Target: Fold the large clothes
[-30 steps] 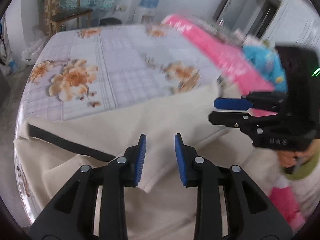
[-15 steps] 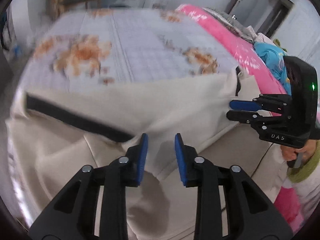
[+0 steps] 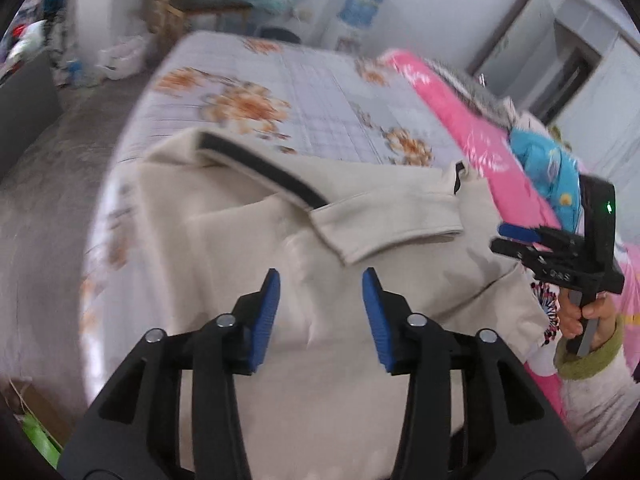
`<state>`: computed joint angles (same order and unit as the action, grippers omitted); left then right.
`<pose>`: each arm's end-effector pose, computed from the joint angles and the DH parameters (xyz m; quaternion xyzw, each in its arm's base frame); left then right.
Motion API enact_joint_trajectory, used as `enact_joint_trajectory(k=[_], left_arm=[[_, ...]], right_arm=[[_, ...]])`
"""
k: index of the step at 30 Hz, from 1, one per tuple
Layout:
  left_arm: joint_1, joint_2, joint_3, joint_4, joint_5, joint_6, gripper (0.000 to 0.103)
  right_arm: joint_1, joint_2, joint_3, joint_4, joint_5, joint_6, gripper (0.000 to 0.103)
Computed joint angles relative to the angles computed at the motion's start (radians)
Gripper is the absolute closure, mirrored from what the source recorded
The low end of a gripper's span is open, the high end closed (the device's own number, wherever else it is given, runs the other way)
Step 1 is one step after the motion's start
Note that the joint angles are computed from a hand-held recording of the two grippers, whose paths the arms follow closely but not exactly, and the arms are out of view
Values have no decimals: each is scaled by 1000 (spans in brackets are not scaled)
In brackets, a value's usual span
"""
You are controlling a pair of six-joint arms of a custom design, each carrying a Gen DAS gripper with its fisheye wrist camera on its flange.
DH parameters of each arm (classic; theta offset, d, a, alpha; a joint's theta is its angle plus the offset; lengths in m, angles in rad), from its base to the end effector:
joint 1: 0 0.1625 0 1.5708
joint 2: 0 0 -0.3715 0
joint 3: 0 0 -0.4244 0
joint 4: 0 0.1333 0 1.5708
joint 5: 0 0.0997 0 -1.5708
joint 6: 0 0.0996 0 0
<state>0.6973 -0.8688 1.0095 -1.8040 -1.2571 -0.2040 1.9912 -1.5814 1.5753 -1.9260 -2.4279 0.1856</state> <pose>-0.4835 -0.6190 0.3015 0.3173 0.9343 -0.1193 0.1105 0.2720 -0.4663 0.5108 0.0307 -0.8974 0.2780 0.3414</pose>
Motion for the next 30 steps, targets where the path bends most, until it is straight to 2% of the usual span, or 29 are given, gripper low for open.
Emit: enact_joint_trajectory(k=[3,6,11,14,15,22,25,26,27,30], left_arm=[[-16,-150,186,-82,58,-52,59],[-32,-272,344,-132,110,-106,59],[-48,-398,514,-189,156,-150,59],[-49,-407,540,-185,177,-147,59],[-47,-407,544,-183,188,-145,59],[-33,-392,538,-221,234,-144,60],[-24,-376,514,-179,254,-171,60],[-17,-370,504,-161,248,-182,61],[2,-364,492,-147,207,-201,62],[19,-374,502,-181,161,-206,68]], right_arm=[[62,-57,100,-84,23,-10,38],[104,-91,199,-157,12,-11,31],[113,-127,311,-180,2,35,29],[92,-132,343,-146,-15,103,29],[98,-137,360,-183,-22,90,28],[97,-131,357,-175,-29,108,27],[102,-127,359,-175,-37,111,27],[103,-126,360,-176,-40,112,27],[98,-126,361,-183,-39,105,27],[98,-123,360,-182,-43,104,27]])
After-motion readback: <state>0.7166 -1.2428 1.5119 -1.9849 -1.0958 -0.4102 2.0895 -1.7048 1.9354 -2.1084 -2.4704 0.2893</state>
